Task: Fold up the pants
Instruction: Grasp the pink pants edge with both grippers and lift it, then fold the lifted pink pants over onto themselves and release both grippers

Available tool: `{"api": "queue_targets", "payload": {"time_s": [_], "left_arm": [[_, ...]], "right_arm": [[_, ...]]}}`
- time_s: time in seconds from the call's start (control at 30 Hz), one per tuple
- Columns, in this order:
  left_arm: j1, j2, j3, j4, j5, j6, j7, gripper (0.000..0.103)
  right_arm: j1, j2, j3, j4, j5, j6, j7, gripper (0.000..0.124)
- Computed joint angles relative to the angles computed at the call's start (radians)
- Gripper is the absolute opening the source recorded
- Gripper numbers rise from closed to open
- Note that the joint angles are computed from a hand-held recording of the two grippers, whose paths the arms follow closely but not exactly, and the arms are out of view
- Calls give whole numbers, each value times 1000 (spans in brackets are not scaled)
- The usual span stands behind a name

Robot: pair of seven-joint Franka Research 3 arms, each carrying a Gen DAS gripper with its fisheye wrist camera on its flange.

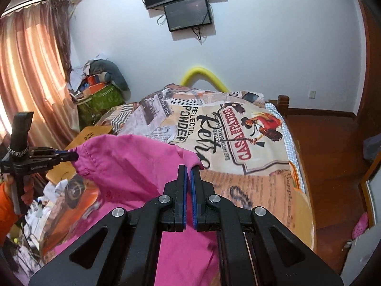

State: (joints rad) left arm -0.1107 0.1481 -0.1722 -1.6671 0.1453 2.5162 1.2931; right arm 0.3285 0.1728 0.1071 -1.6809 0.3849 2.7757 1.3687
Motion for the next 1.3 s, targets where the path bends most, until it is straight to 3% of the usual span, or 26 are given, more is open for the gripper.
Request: {"api": "queue_targets", "payload": {"time_s": [0.67, 0.83, 1.13, 1.3], "left_arm": [[-65, -357, 2, -515, -93, 115, 15, 9], [-91, -407, 8, -598, -96, 140, 0, 9], [-126, -438, 23, -686, -125, 156, -8, 10], [-141, -475, 33, -723, -148, 129, 5, 10]], "right_arm": [[78, -353, 8, -510, 124, 54, -16, 3], [101, -408, 0, -594, 165, 63, -8, 3], [89, -463, 19, -686, 98, 46, 99, 4], [79, -493, 15, -716, 75, -10, 148, 5]]}}
